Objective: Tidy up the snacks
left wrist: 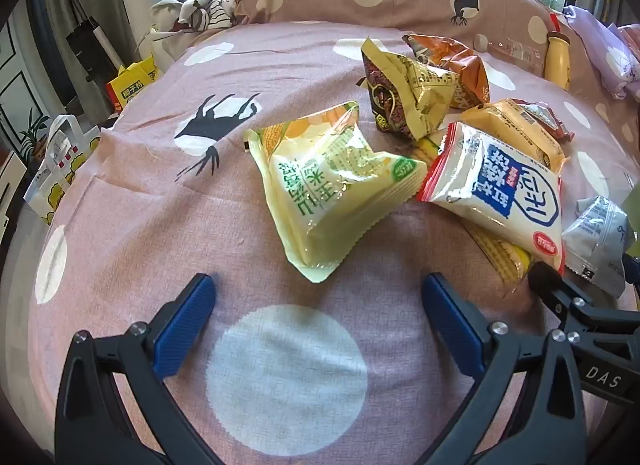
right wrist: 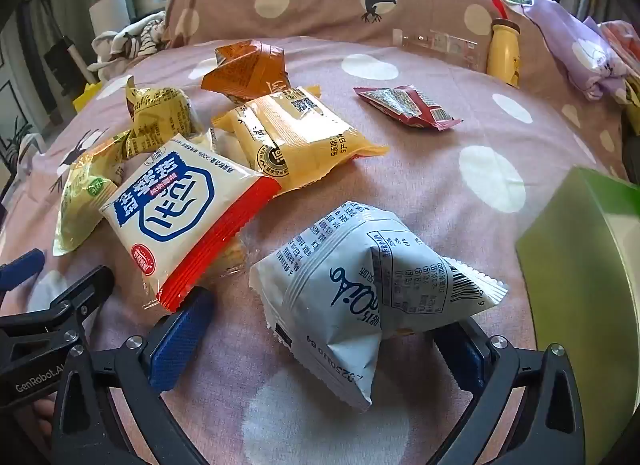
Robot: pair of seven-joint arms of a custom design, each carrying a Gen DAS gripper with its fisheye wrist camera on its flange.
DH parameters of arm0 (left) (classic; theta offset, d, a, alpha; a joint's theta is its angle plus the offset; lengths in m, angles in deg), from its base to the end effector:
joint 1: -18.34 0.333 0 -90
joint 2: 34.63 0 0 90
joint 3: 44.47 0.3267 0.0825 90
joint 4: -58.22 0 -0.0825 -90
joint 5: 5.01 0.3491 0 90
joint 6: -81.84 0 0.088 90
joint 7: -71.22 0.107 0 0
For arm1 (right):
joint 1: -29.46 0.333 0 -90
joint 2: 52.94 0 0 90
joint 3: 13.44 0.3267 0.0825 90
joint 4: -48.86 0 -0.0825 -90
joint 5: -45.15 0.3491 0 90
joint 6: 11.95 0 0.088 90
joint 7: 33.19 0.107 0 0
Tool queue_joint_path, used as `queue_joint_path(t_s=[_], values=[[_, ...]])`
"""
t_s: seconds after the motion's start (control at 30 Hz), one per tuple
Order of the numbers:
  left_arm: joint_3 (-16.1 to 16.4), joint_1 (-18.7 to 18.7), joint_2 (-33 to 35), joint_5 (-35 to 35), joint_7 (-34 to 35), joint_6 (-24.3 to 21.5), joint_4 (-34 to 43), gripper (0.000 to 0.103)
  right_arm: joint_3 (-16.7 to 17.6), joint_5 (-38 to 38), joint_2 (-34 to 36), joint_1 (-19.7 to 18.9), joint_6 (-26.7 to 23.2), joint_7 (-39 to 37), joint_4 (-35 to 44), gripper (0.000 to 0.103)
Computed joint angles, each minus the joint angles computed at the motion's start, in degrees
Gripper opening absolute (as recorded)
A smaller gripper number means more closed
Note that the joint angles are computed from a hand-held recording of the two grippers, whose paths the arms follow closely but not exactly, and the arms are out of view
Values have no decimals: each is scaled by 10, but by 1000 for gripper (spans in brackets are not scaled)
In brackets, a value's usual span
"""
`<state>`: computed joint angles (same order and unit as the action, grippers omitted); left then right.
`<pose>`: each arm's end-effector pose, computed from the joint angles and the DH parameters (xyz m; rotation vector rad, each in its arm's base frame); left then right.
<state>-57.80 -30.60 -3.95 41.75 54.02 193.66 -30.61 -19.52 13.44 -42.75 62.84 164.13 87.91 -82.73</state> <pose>0.3745 -0.5519 0.3740 -2.1773 1.3652 -0.4182 0.4626 0.2882 0.3702 -2.2302 1.3497 -0.4905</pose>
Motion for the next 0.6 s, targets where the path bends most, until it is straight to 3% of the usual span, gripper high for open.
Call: queue_joint_path(t_s=[0.6], values=[[0, 0, 0, -4, 3, -1, 2, 103, 6, 20, -3, -4, -1, -18, -3, 103]])
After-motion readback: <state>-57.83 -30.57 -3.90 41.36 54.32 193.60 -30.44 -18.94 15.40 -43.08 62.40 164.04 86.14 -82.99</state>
